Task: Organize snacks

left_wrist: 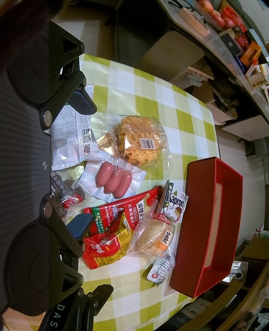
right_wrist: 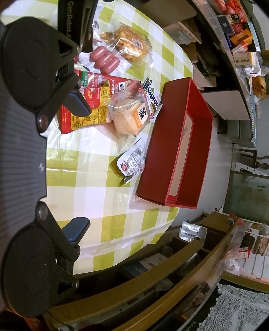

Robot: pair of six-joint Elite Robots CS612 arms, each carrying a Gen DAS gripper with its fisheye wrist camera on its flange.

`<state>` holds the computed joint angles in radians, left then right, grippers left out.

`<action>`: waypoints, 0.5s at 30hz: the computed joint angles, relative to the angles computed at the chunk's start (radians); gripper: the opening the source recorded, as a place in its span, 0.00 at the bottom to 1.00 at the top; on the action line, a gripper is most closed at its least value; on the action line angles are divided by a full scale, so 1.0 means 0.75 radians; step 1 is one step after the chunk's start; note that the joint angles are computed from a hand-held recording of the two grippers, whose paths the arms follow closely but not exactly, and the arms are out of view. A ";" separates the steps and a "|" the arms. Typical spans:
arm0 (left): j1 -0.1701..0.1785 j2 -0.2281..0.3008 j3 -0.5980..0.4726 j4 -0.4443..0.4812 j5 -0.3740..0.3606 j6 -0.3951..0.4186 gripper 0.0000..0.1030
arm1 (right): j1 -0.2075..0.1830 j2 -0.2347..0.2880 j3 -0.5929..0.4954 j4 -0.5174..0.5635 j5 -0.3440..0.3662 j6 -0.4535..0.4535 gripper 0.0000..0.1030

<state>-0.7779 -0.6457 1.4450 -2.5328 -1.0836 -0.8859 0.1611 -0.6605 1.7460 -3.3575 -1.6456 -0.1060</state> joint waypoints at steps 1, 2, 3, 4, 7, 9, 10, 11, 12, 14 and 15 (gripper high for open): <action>0.000 0.000 0.000 0.000 0.000 0.001 0.99 | 0.000 0.000 0.000 0.002 0.000 0.001 1.00; 0.000 0.000 0.000 0.000 0.000 0.000 0.99 | 0.000 0.000 0.000 0.004 0.000 0.001 1.00; 0.000 0.001 0.000 0.000 0.001 0.001 0.99 | 0.000 0.000 0.000 0.003 0.000 0.001 1.00; -0.001 0.001 0.000 0.000 0.001 0.001 0.99 | 0.000 0.001 0.000 0.000 0.001 0.000 1.00; -0.001 0.001 0.000 0.001 0.001 0.001 0.99 | 0.000 0.001 0.000 0.005 0.002 0.000 1.00; -0.001 0.001 0.000 0.002 -0.001 0.001 0.99 | 0.001 0.001 0.000 0.006 0.001 -0.003 1.00; -0.001 0.001 0.000 0.003 -0.001 0.001 0.98 | 0.001 0.001 0.000 0.006 0.001 -0.003 1.00; -0.002 0.001 0.000 0.004 -0.001 0.001 0.98 | 0.001 0.001 0.000 0.006 0.001 -0.004 1.00; -0.002 0.001 0.000 0.004 -0.001 0.001 0.98 | 0.001 0.001 -0.001 0.007 0.002 -0.004 1.00; -0.002 0.001 0.000 0.004 0.000 0.001 0.98 | 0.001 0.001 -0.001 0.012 0.004 -0.004 1.00; -0.002 0.001 0.000 0.005 -0.002 0.001 0.98 | 0.001 0.001 -0.001 0.013 0.004 -0.006 1.00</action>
